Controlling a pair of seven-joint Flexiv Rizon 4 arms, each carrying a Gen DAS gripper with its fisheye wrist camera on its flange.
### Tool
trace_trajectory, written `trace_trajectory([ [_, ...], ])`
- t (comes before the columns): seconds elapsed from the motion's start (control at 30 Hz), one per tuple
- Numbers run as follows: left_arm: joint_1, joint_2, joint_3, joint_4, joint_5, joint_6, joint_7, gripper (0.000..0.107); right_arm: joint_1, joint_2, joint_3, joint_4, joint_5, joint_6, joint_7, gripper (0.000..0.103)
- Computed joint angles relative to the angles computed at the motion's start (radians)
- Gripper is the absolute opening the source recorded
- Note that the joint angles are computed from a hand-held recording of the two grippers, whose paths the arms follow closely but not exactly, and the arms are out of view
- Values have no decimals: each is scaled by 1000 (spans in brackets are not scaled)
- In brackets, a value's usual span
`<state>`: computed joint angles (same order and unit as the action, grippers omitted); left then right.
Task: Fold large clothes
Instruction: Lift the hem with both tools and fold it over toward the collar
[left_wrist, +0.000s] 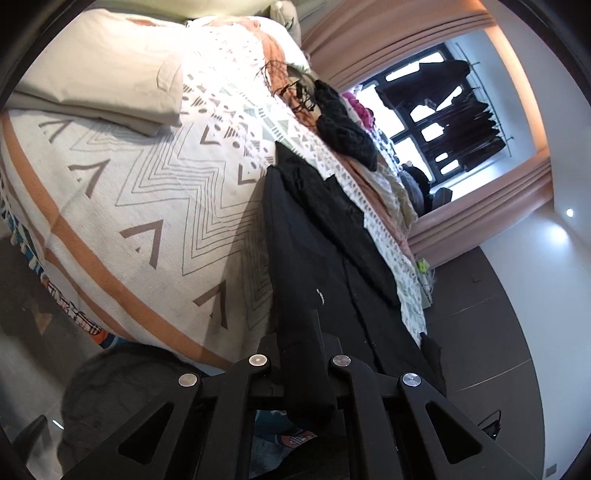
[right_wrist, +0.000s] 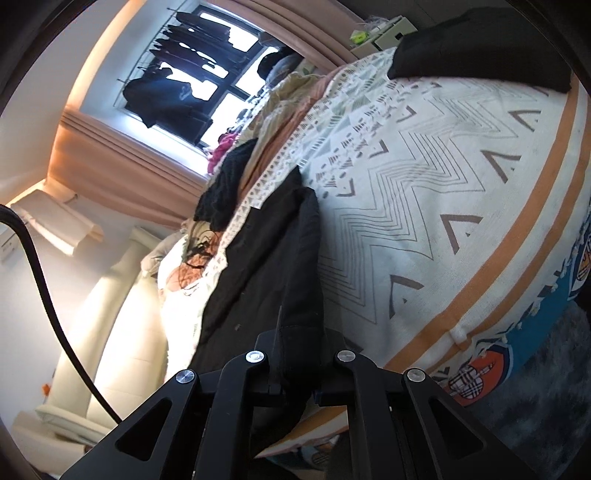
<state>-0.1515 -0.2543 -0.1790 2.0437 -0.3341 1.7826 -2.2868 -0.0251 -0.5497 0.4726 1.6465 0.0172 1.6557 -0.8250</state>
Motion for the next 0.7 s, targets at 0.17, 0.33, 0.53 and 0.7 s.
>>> trace_trajectory([
  [0.17, -171, 35, 165, 7, -18, 17, -14, 5, 7, 83, -7, 85, 1, 56, 2, 9],
  [0.33, -341, 65, 314, 34, -64, 44, 8, 5, -5, 151, 1, 165, -20, 103, 38, 9],
  [0.53, -518, 88, 427, 69, -199, 110, 108, 5, -91, 205, 78, 239, -87, 146, 89, 9],
  [0.7, -603, 109, 433, 104, -351, 168, 232, 5, -132, 250, 102, 300, -141, 170, 145, 9],
])
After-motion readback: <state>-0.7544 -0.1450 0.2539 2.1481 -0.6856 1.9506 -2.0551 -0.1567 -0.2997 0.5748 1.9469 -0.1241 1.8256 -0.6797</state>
